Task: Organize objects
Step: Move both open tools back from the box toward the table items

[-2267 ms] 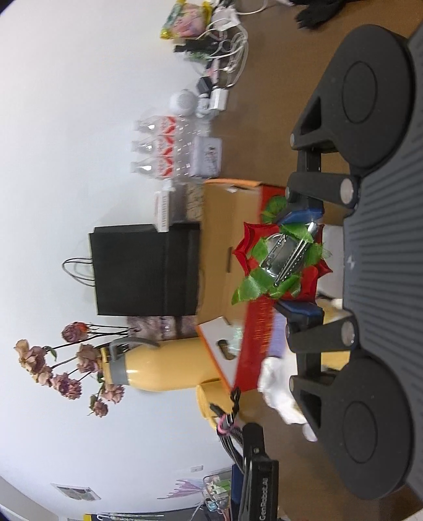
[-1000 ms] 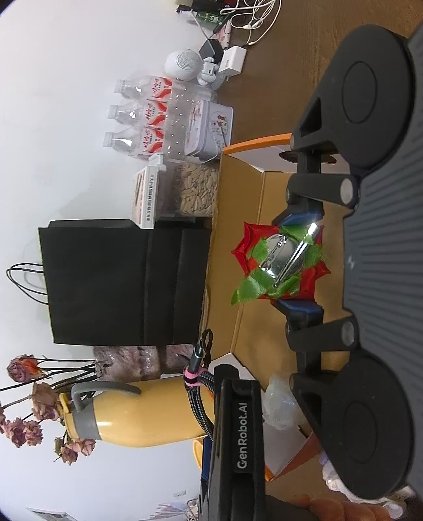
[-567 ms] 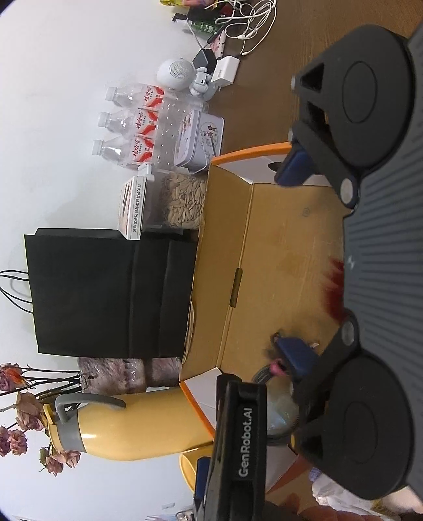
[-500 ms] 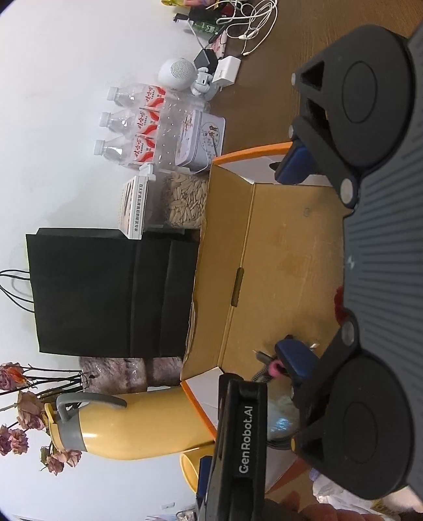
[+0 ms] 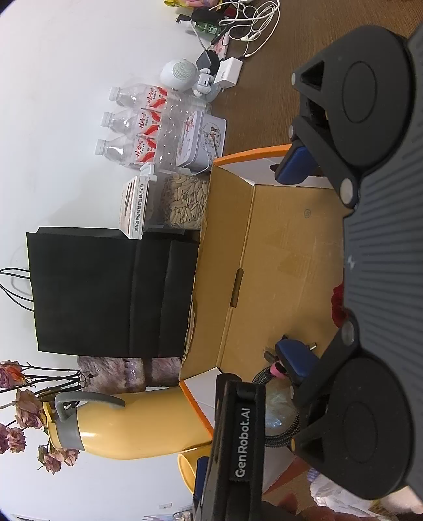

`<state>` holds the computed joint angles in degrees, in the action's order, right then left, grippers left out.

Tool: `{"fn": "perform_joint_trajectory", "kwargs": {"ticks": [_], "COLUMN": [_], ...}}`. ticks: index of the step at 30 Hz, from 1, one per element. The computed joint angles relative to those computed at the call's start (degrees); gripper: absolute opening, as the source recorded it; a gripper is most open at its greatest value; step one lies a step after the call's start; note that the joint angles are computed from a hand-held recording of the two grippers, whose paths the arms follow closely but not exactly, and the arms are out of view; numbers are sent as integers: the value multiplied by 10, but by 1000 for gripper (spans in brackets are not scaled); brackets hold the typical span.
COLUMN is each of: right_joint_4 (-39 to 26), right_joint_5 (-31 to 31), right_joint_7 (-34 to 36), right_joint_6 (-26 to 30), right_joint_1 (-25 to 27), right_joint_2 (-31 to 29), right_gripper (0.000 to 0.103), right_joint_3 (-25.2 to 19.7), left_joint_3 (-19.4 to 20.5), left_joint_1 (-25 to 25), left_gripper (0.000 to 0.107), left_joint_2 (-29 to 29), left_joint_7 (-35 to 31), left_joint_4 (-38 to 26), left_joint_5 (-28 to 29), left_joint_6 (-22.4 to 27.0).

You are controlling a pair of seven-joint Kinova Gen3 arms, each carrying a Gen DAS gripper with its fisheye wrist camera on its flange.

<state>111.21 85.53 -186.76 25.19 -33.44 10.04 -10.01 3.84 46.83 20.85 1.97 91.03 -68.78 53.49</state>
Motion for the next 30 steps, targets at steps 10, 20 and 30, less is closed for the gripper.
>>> {"fn": "perform_joint_trajectory", "kwargs": {"ticks": [10,20,30], "right_joint_4": [26,74,116], "right_joint_5": [30,92,92], "right_joint_7": [-31,-103,-116], "right_joint_6": [8,33,50], "right_joint_1": [0,6,-7], "right_joint_2": [-26,-77,-116], "right_gripper": [103,103,103], "right_joint_3": [-11,-40,-59], "left_joint_3": [12,50,93], "left_joint_1": [7,18,31], "left_gripper": [103,103,103], "left_joint_2": [-27,-62,-87], "left_joint_7": [32,77,115], "left_joint_4": [26,66,102], "left_joint_5": [-19,-57,-66], "left_joint_6": [5,45,85]}}
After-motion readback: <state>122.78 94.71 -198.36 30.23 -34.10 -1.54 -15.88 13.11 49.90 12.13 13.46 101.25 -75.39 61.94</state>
